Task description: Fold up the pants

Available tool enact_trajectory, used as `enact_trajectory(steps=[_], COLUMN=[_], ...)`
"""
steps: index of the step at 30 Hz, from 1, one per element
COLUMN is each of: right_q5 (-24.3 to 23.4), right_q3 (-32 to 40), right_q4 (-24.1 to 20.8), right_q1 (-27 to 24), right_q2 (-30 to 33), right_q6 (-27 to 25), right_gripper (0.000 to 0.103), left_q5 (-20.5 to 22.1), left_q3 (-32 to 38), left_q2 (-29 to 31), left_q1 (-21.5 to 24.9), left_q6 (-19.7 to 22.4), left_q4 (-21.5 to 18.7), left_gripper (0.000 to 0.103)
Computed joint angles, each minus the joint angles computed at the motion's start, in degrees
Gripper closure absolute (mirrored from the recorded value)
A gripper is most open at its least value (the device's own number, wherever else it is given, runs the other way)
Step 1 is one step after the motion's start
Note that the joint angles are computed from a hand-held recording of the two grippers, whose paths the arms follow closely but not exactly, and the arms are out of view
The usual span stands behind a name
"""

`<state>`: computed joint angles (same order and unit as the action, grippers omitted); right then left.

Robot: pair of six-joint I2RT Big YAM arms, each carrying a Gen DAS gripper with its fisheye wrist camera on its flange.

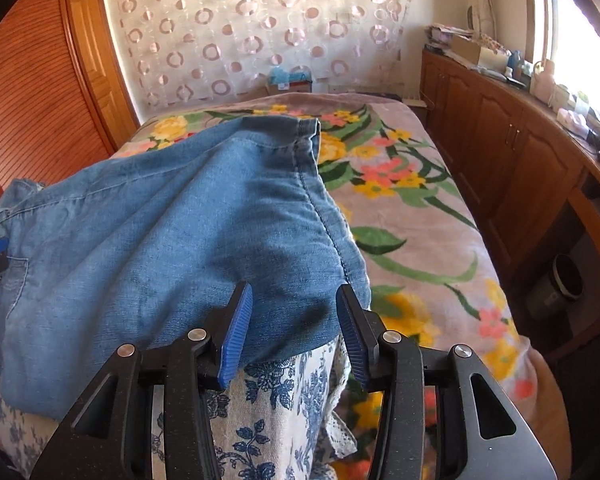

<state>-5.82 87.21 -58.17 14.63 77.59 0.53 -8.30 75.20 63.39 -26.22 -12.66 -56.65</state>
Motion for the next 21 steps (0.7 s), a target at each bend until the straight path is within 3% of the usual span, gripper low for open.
enact_trajectory(steps=[7,15,16,19,21], right_q5=[0.75,-3.16,-3.27,-2.94,-1.18], right_q3=[0.67,1.70,2.17,3.53,3.87], right_q4=[-1.22,-3.33,-3.97,-5.29,-5.25], right_q1=[-0.72,-2.18,-2.20,-1.85,-1.37], right_q2=[1.75,2.89,3.04,3.31,2.95], right_q6=[0.81,2.92,2.77,1.04,-0.06], right_gripper=[0.055,0.054,0.061,0.098,0.101], left_q5=[-0.55,-0.12,-0.03,-0.02,0.24], left_q3=[-1.96,-2.47,-2.45,-2.52,-2.54], left_q2=[-0.37,-0.48,-0.40,-0.45,-0.49], left_q1=[-0.74,-0.42,-0.41,-0.44,-0.27], left_q6=[-0.48,-0.53,-0.61,-0.65,-0.62], left_q4=[1.04,1.62,1.68,1.72,1.77], left_gripper=[0.036,0.036,0.036,0.036,0.036])
